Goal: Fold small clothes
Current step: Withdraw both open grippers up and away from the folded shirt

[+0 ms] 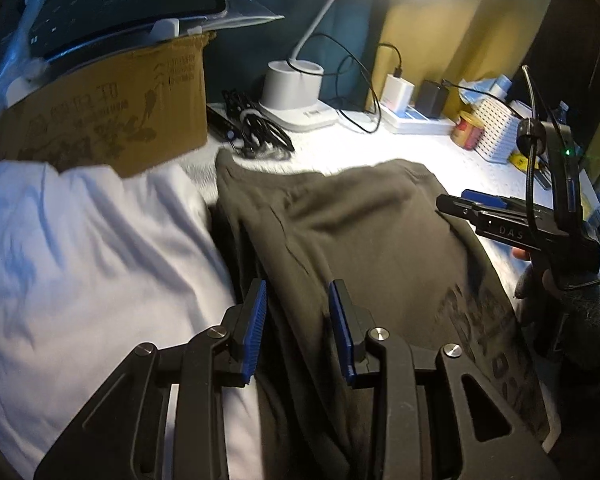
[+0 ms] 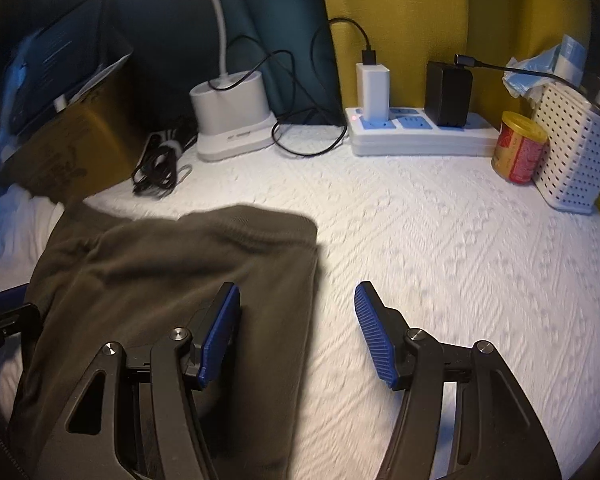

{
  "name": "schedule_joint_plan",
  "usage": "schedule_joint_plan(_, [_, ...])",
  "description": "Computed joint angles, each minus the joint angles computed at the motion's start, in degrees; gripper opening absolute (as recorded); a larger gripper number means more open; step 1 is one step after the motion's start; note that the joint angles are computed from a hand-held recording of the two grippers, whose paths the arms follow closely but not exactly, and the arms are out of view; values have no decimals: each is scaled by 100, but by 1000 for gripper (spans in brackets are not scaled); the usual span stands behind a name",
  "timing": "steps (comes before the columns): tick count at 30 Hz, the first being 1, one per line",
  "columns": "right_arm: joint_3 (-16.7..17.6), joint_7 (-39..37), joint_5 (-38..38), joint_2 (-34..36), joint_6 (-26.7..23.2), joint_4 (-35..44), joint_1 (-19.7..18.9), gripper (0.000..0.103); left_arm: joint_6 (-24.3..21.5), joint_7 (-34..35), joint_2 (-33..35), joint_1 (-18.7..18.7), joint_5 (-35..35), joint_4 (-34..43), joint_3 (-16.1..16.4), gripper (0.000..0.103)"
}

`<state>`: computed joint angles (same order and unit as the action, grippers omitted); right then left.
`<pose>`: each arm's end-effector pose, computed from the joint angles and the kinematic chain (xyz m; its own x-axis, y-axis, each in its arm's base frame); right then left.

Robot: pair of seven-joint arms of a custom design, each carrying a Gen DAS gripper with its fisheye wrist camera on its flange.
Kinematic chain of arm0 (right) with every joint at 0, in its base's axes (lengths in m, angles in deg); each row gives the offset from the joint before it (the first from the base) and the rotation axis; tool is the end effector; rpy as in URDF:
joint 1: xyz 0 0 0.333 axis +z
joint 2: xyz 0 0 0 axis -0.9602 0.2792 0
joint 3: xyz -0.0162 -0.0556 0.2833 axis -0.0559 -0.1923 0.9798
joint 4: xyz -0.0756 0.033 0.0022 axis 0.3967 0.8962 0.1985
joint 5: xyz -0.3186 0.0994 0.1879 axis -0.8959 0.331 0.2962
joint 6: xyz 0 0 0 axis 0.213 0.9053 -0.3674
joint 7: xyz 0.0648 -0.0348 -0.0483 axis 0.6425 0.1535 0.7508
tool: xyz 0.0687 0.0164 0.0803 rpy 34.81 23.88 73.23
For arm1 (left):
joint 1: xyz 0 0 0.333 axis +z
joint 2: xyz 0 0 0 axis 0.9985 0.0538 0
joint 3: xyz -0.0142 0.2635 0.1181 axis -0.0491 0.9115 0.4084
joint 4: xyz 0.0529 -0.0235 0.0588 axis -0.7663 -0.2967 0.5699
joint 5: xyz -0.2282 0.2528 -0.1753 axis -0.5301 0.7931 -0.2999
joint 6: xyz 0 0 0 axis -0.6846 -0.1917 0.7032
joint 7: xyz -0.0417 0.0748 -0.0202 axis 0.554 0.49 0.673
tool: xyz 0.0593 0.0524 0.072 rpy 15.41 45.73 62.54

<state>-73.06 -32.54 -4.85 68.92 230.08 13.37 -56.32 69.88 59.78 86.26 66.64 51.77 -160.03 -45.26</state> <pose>0.7358 0.2905 0.2889 0.5863 -0.7925 -0.1681 -0.6324 -0.3180 -0.7064 0.5547 -0.3078 0.3315 0.1566 -0.9866 0.0463 -0.7252 -0.1467 -0.6727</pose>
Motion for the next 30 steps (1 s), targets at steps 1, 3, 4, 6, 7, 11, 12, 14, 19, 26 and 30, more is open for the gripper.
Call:
schedule_joint_plan(1, [41, -72, 40, -111, 79, -196, -32, 63, -9, -39, -19, -22, 9, -50, -10, 31])
schedule_joint_plan(3, [166, -287, 178, -397, 266, -699, -133, 63, -57, -125, -48, -69, 30, -132, -31, 31])
schedule_joint_plan(4, [216, -385, 253, -513, 354, -906, -174, 63, -57, -143, -56, -75, 34, -169, -42, 31])
schedule_joint_plan(6, [311, -573, 408, -715, 488, -1260, -261, 63, -61, -132, -55, -77, 0, -250, -76, 32])
schedule_joint_plan(7, [351, -663, 486, -803, 543, -1414, -300, 63, -101, -124, -50, -85, -41, -283, -94, 32])
schedule_joint_plan(11, [577, -1172, 868, -1219, 802, -2175, -515, 63, -184, -358, -112, -170, 59, -451, -97, 32])
schedule_joint_plan(12, [603, -1266, 953, -1285, 838, -2301, -548, 63, -238, -456, -144, -206, 130, -484, -98, 32])
schedule_joint_plan(14, [639, -1434, 1111, -1419, 903, -2555, -604, 63, -383, -627, -197, -263, 241, -533, -119, 32])
schedule_joint_plan(19, [845, -2036, 1586, -1766, 1051, -3179, -857, 63, -805, -1015, -345, -377, 447, -648, -222, 32])
schedule_joint_plan(26, [1101, -3080, 2499, -2216, 1135, -3873, -1215, 63, -1395, -1668, -568, -544, 774, -831, -412, 33])
schedule_joint_plan(30, [1119, -3665, 3022, -2429, 1114, -4147, -1320, 63, -1727, -2256, -659, -693, 1152, -898, -523, 78])
